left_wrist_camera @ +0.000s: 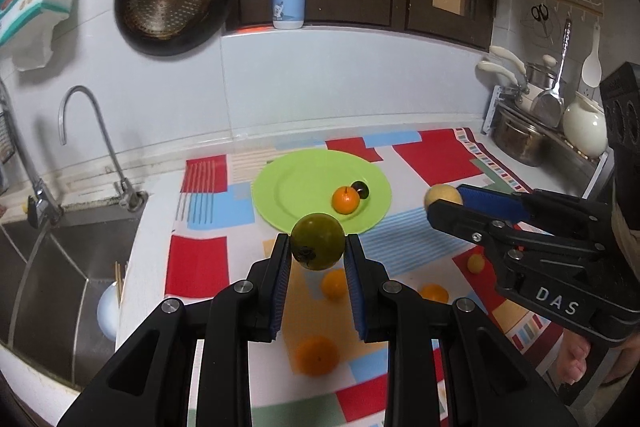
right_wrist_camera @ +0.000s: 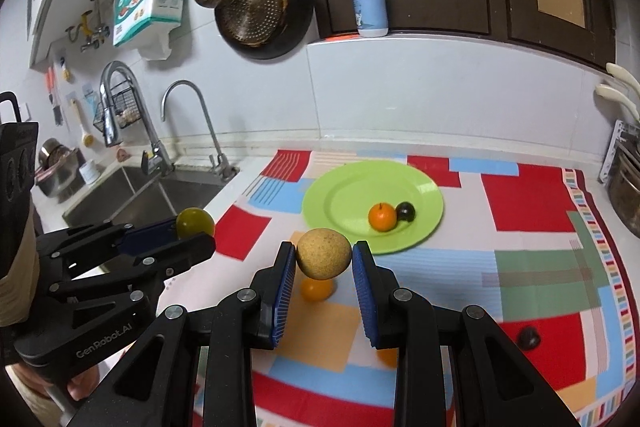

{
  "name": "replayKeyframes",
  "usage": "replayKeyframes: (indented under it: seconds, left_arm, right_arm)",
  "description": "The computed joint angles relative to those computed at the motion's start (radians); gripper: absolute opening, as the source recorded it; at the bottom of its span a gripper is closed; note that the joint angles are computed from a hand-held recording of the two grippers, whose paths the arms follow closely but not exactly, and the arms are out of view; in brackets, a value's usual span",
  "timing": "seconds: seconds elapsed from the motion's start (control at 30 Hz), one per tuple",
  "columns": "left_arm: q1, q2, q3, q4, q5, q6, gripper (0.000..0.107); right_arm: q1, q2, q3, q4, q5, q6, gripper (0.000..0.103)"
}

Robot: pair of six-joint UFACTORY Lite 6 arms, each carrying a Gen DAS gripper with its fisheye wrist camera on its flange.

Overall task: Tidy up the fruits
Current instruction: 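Carry the lime and yellow fruit onto the green plate and open both tools, then lift both tools off the plate and move toward the remaining oranges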

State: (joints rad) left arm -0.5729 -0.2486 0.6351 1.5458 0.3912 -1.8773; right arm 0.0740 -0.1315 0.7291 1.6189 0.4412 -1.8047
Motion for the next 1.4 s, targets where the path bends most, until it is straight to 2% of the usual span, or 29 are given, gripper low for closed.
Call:
replayKeyframes:
  seconds: [0.17, 0.4, 0.63, 0.8, 0.9, 1.13, 1.2, 1.27, 1.33, 1.4]
  left_arm:
    - [0.083, 0.134, 0.135, -0.011, -0.068, 0.081, 0.027]
    - [0.217, 0.339, 0.344, -0.177, -0.205, 0.304, 0.027]
    - [0.306, 0.564, 0.559, -0.526, -0.255, 0.705, 0.027]
    - [0.332, 0.709, 0.690, -0.732, -0.248, 0.934, 0.027]
    - [0.343, 0.781, 0.757, -0.928, -0.247, 1.127, 0.027]
    - [0.366, 0.908, 0.894, -1.256, -0.224, 1.446, 0.027]
    - [0.363, 0.921, 0.909, -1.218, -0.225, 1.409, 0.027]
    - [0.362, 0.915, 0.904, -1.191, -0.232, 1.381, 0.032]
    - [0.356, 0.900, 0.891, -1.057, -0.226, 1.248, 0.037]
    - [0.347, 0.860, 0.850, -0.931, -0.225, 1.129, 0.037]
  right_arm:
    - [0.019, 0.168, 0.178, -0.088, -0.012, 0.101, 0.031]
    - [0.049, 0.404, 0.434, -0.248, -0.037, 0.285, 0.031]
    - [0.075, 0.650, 0.729, -0.508, -0.030, 0.573, 0.031]
    - [0.089, 0.838, 0.960, -0.683, -0.009, 0.771, 0.031]
    - [0.100, 0.932, 1.077, -0.782, 0.001, 0.884, 0.031]
    - [0.111, 1.085, 1.268, -0.946, 0.028, 1.066, 0.031]
    - [0.109, 1.108, 1.298, -0.966, 0.035, 1.084, 0.031]
    - [0.106, 1.110, 1.300, -0.967, 0.023, 1.088, 0.031]
    - [0.101, 1.105, 1.297, -0.967, 0.019, 1.094, 0.035]
    - [0.093, 1.085, 1.272, -0.960, 0.008, 1.088, 0.041]
